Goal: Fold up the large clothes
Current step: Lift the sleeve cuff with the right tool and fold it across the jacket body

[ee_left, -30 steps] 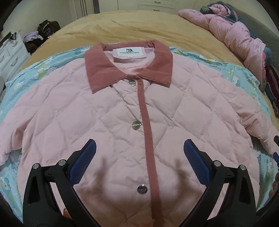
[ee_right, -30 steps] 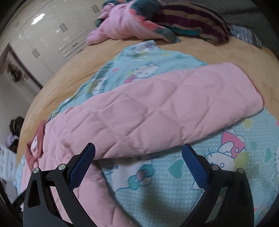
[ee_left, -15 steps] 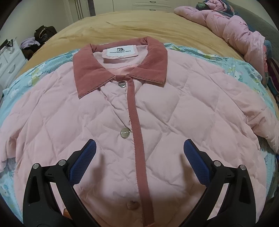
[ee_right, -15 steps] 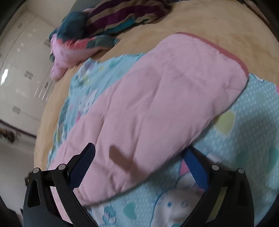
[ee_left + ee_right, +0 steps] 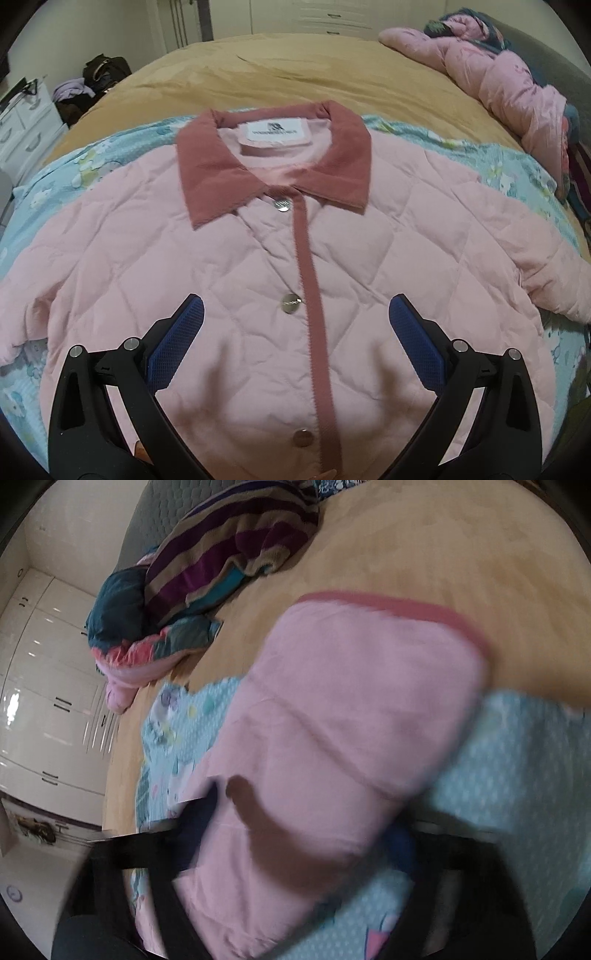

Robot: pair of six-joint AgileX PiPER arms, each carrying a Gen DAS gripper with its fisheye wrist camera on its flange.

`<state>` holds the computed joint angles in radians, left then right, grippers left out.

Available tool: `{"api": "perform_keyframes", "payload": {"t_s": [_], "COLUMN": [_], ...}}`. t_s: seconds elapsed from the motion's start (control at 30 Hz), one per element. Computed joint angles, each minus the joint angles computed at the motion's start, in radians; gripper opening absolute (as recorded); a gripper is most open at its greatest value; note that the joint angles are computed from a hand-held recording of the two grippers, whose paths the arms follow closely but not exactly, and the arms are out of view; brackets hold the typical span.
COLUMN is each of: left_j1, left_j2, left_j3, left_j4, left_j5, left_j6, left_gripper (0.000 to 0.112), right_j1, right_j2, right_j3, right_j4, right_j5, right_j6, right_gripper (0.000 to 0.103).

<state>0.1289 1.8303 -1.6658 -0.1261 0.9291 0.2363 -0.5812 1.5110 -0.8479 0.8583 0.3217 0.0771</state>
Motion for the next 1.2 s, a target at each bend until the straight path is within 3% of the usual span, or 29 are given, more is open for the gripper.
{"api": "perform_keyframes", "payload": {"t_s": [0.1, 0.5, 0.83, 1.2], "left_j1": [0.025, 0.104, 0.192, 0.327], "left_j2": [-0.004, -0.012, -0.040, -0.015], "left_j3": [-0.019, -0.157, -0.208, -0.251], "left_j4": [-0.015, -0.084, -0.150, -0.229], "left_j5": [0.023, 0.112, 0.116, 0.162], "left_j6": [0.004, 0.029, 0.096, 0.161], "left_gripper": [0.094, 0.094, 0.094, 0.094], "right_j1": [-0.016, 0.301, 0.603, 0.859], "right_j2": [-0.013, -0.123, -0.032, 0.134], "right_j3": [-0.040, -0.392, -0.722, -0.987], "right_j4": [0.060, -0.515, -0.865, -1.022], "right_j5": [0.026, 0.028, 0.114, 0.221], "right_j6": [-0.109, 0.236, 0.439, 0.510], "right_gripper": [0.027, 0.021, 0.021, 0.021]}}
